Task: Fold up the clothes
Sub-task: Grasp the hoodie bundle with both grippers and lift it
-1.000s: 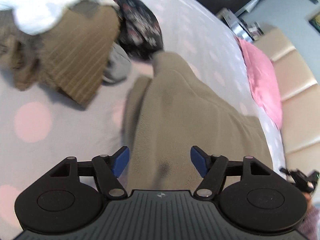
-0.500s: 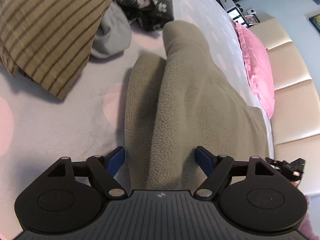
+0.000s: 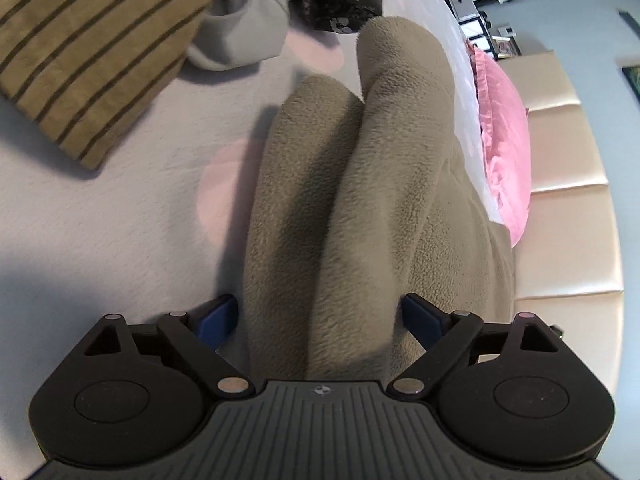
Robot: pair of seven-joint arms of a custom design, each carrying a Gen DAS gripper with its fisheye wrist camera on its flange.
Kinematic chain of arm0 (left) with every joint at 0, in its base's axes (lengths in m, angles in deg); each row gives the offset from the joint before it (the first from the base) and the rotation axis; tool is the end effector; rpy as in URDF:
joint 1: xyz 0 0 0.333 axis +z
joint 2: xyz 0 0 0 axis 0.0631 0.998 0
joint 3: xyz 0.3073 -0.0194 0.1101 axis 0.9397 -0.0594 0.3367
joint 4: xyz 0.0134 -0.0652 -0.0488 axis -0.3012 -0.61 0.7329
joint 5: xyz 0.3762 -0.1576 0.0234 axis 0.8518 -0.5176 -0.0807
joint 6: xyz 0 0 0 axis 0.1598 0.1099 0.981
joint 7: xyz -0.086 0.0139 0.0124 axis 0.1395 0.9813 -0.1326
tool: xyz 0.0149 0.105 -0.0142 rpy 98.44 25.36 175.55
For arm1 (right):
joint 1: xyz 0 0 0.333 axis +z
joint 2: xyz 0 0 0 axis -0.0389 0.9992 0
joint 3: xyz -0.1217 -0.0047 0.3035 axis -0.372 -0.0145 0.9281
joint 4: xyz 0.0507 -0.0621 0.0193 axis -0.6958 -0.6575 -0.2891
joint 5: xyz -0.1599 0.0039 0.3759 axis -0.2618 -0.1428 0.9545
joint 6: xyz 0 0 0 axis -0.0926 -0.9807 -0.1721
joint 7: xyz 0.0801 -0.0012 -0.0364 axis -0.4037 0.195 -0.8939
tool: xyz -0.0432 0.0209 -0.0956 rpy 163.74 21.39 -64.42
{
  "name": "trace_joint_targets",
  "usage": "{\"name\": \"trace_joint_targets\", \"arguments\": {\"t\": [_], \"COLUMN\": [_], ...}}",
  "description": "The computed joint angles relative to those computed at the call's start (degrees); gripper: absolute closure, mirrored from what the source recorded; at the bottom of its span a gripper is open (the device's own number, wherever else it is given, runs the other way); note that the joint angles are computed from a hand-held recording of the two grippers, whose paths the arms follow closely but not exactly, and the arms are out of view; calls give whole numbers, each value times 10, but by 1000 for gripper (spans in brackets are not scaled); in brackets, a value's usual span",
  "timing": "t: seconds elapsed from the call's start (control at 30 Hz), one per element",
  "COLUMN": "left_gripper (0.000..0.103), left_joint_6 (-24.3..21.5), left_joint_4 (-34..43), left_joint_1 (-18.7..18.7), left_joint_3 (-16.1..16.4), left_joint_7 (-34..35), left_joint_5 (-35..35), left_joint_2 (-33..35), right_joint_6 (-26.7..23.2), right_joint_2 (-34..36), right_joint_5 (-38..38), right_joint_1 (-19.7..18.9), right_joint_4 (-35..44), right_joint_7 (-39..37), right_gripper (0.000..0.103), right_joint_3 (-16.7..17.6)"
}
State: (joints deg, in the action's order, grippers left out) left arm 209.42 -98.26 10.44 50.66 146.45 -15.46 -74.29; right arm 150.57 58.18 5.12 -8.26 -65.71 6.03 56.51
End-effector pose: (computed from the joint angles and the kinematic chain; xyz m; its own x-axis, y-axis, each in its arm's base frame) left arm 0.5186 0.0604 0.3764 0.3735 -0.5840 0.7207 -0.7778 -0.6205 -0.0997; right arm 0.7577 0.0246 0.3909 0.1604 -0.7085 -0.6873 -0.9800 -0.0313 -0.1965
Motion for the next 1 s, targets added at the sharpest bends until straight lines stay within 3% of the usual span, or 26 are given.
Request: {"name": "trace_joint_targets", "arguments": {"t": [0.03,0.1,0.17,0.3,0.4,0.47,0.63,0.83,0.9,0.97,1.0], "left_gripper": [16,24,37,48,63,71,80,80,72,53,48], "left_joint_6": [5,16,20,33,54,72,103,100,90,82,78], "left_joint_4": [1,-1,-2,-9,-16,-22,-40,-42,-37,-31,-29], "left_joint_1": [-1,-4,-8,-16,-26,-34,-58,-65,-61,-57,-54], "left_joint_3": [-2,-5,-5,-4,-5,-7,4,14,16,17,17], "left_joint_7": [-6,-12,-16,-21,-13,-13,-2,-9,-34,-57,-68], "left_joint_5": [10,24,28,32,34,49,43,33,45,54,60], "left_joint_2": [-1,-7,-11,-23,-36,-47,-71,-73,-67,-59,-55], "right_joint_6": [-2,-2,-2,10,29,41,64,74,64,58,56], "right_joint_2": [3,6,4,-12,-34,-47,-67,-82,-66,-63,-62], "right_joint_5": [3,12,10,2,-4,-2,1,4,-1,-1,0], "right_joint_1": [1,1,4,12,19,22,29,32,35,32,31], "right_joint_4": [5,8,10,0,-19,-30,-47,-65,-45,-42,-41], "right_joint_7": [-1,0,1,-13,-29,-39,-46,-55,-40,-33,-29], "right_gripper": [10,25,30,48,57,59,62,62,60,56,53], "right_joint_3": [3,8,8,6,3,2,-3,-7,-8,-7,-7]}}
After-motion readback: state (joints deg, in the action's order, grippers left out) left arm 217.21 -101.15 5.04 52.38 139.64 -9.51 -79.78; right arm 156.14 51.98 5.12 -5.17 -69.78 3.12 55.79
